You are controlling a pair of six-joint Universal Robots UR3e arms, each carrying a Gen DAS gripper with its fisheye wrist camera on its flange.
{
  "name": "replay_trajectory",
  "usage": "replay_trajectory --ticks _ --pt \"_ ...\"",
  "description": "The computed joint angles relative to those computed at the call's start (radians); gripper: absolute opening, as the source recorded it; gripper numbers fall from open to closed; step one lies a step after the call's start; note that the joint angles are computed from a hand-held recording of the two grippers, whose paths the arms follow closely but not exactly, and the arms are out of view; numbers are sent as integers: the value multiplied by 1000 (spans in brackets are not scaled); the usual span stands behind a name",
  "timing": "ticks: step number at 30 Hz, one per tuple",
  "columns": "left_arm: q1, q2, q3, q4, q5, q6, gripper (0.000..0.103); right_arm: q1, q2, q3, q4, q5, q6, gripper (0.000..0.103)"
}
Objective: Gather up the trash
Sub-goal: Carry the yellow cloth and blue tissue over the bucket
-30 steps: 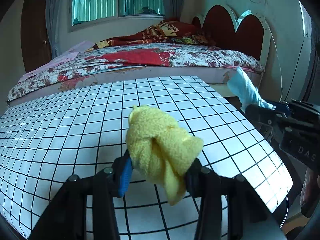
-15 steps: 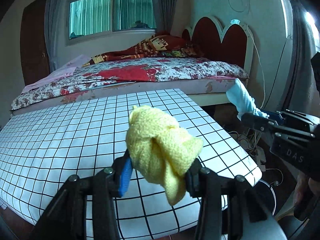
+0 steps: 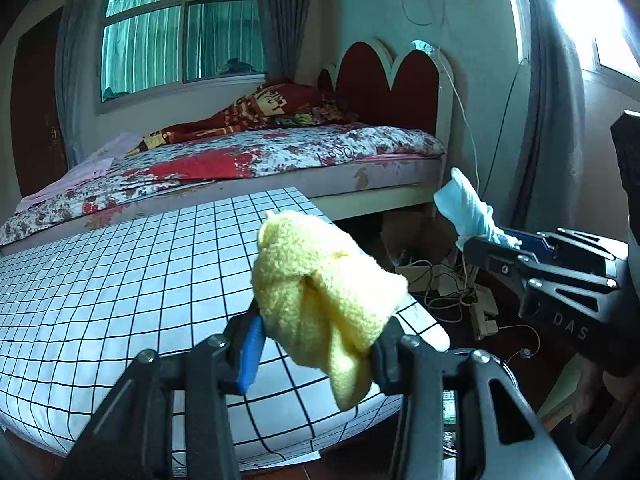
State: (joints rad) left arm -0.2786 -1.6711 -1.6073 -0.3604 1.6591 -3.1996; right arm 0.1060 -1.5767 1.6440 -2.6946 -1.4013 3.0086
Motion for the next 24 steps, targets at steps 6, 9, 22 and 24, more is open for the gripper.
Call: replay_trajectory --ticks 6,9,22,24 --pt "-61 -53 60 2 -6 -4 45 -91 -131 133 12 28 -30 27" --pt "-87 -74 84 3 -10 -4 45 -133 -190 185 24 42 -42 27" --pt "-178 -162 168 -11 -24 -2 45 -325 -398 338 119 131 -116 27" --pt "-192 -178 178 -11 -29 -7 45 -365 -433 363 142 152 -134 27"
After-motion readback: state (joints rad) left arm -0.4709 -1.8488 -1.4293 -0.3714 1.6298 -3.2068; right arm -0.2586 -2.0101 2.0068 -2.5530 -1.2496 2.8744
